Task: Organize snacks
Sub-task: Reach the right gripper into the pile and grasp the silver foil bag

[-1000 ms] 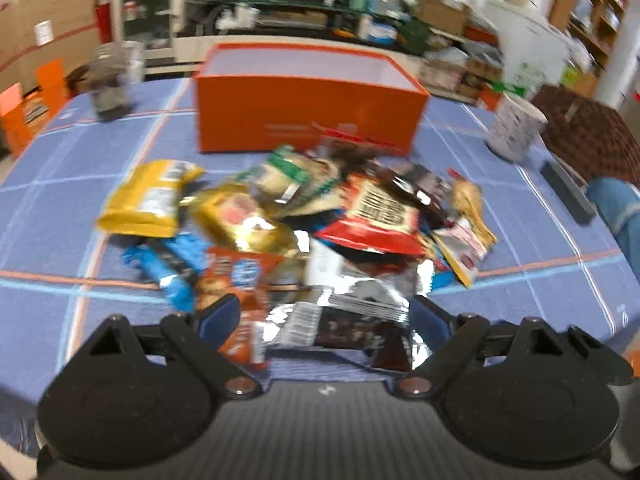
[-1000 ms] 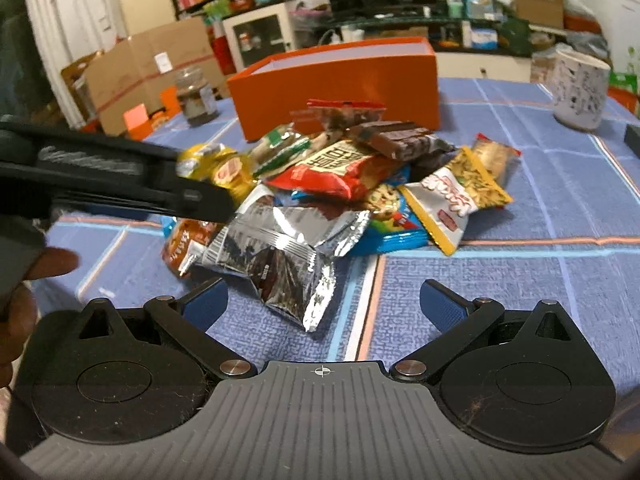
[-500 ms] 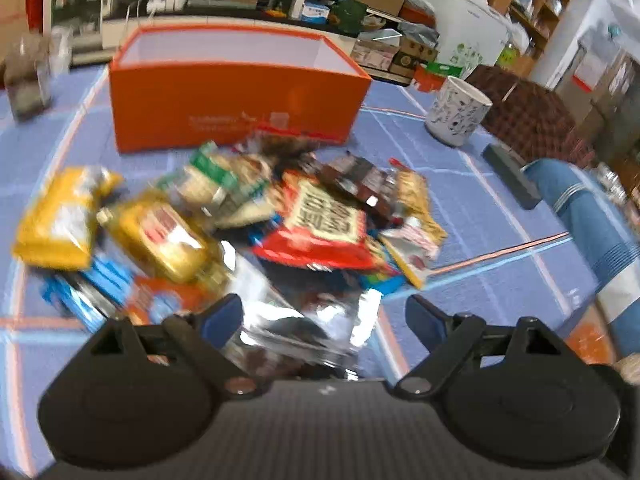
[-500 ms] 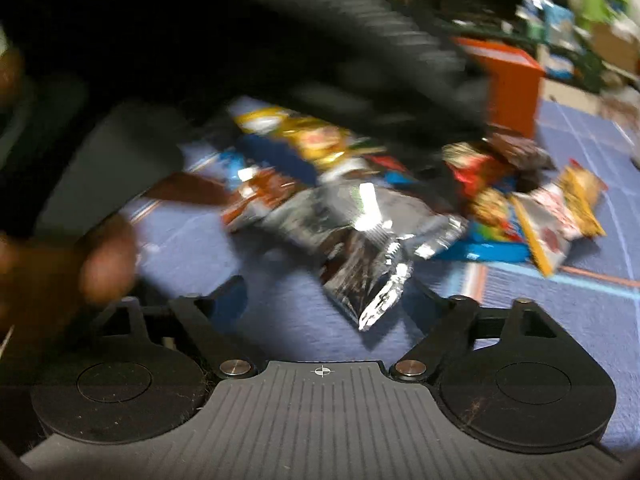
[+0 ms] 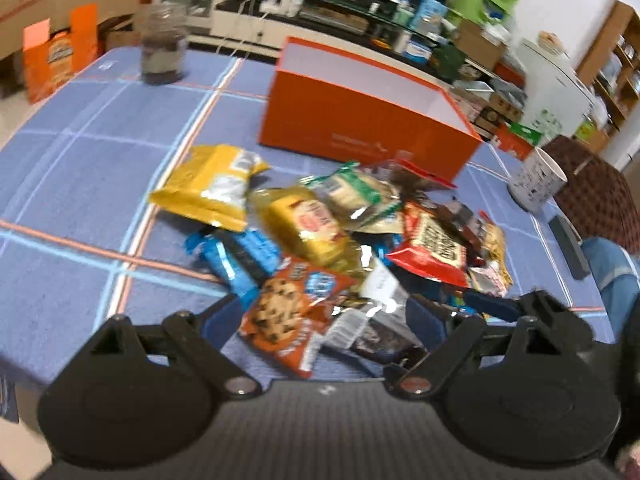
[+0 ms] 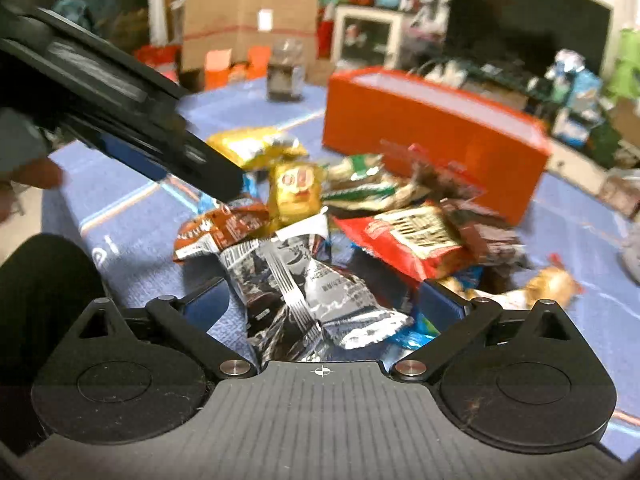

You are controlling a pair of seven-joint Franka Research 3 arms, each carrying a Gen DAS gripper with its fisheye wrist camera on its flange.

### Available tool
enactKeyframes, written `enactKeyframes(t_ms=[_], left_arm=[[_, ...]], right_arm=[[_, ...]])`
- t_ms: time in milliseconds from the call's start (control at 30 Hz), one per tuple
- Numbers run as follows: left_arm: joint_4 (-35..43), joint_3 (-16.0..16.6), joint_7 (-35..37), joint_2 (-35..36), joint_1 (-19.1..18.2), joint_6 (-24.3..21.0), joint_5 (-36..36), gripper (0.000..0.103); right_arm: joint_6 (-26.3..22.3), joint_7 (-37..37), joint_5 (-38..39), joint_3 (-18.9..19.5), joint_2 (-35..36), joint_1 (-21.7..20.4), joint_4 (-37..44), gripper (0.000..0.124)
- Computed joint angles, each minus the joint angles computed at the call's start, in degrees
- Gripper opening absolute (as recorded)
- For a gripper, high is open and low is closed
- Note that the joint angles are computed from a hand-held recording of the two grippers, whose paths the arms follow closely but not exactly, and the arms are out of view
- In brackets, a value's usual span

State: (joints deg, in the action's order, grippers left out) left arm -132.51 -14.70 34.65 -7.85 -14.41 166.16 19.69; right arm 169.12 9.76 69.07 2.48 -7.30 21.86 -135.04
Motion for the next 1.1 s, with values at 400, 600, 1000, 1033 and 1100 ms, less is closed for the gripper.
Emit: enactKeyframes(t_ms=[400, 600, 1000, 1033, 1100], left_arm=[[0.1, 1.4, 13.2, 2.4, -5.6, 1.4, -16.3, 0.087], [4.0, 0.3, 14.0, 7.3, -5.3, 0.3, -18.6, 0.087], [15.3, -1.5, 24.6, 16.2, -1.6, -1.9, -20.1, 0.087], [15.2, -1.7, 25.7, 16.1, -1.1, -1.6, -20.6, 0.087], [13.1, -1.7, 25.9, 14.5, -0.5, 0.4, -21.3, 0.087]], right_arm=[[0.5, 8.0, 0.5, 0.8, -1.5, 0.3, -4.1, 0.096], [4.9, 8.3, -1.9, 0.9, 0.1, 1.2, -5.6, 0.097], [-0.1, 0.8, -2.0, -0.2, -5.5, 3.9, -8.5, 0.097], [-0.1, 3.2, -4.7, 0.3, -6.5, 3.3, -9.3, 0.097], [0.1, 3.1, -4.0, -1.0, -9.3, 4.4, -10.7, 0.097]])
